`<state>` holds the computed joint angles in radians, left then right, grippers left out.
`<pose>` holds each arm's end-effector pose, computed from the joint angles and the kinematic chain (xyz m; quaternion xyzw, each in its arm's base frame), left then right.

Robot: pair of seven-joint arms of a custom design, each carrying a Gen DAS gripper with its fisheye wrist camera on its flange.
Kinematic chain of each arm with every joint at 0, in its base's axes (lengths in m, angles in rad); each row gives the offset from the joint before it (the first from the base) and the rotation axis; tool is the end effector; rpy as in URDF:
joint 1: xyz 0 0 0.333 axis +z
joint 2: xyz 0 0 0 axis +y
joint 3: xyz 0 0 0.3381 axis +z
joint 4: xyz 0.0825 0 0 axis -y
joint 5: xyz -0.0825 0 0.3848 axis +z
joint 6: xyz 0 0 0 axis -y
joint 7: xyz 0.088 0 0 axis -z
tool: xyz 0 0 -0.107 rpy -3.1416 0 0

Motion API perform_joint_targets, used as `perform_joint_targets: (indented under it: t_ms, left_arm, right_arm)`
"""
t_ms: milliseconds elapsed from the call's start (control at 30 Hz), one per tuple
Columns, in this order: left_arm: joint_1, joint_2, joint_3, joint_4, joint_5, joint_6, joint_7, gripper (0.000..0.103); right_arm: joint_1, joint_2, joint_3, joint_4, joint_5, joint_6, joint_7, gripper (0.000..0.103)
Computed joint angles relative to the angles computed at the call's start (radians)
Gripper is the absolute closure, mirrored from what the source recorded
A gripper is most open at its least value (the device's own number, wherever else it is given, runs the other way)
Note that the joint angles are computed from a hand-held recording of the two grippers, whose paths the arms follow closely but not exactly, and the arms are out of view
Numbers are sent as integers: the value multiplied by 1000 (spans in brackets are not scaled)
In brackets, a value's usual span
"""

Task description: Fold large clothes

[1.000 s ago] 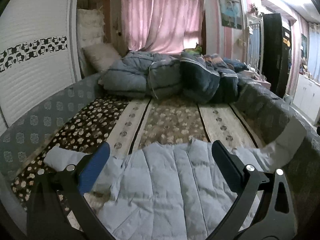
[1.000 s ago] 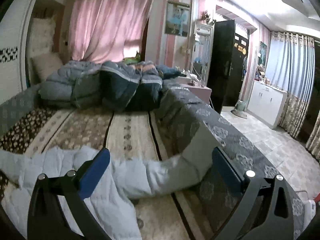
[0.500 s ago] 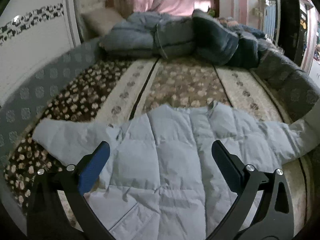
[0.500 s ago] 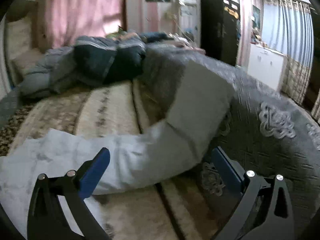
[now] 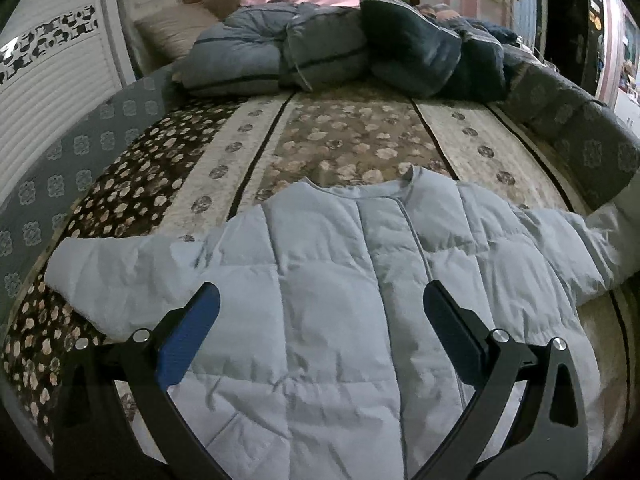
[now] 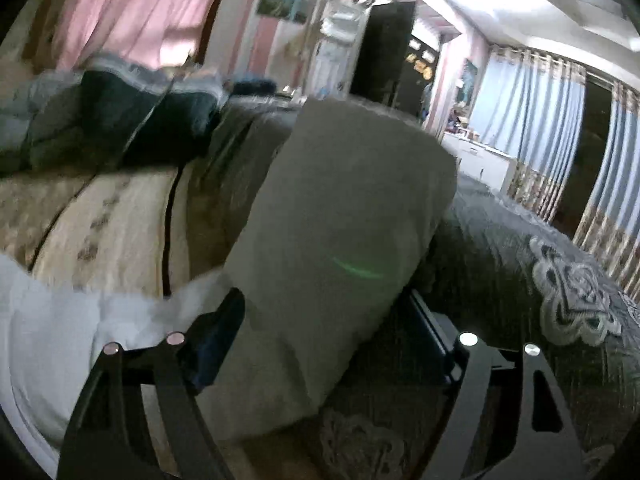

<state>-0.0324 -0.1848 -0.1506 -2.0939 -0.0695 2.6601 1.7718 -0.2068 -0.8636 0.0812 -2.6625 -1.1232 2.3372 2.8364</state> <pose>0.5373 -0.1038 0.6112 -0.5359 0.7608 -0.2656 0.2519 0.3191 -0.0493 0.5708 -0.3210 0.7793 -0.5291 0.0986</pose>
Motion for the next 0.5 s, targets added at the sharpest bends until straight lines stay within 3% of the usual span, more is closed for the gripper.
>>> perform_joint_targets:
  t_ms: [133,233,267,333,500]
  left_arm:
    - [-4,17,-8,-9,21,10,2,3]
    - [19,35,-30,-4,124,12,-62,3]
    - [24,39,-32,4,157,-7,-81,3]
    - [26,36,-24,15,183,-30,-88,3]
    - [44,3,-4,9,231,-17,-89,3]
  right_arm:
    - [-16,50,-65,17,-27,121,9,26]
    - [-8,103,-69,46,26,122,-70,63]
    - [5,103,-95,45,67,143,-96,69]
    - [26,81,-130,33,154,164,-163,74]
    - [48,36,-115,20,298,174,-265,80]
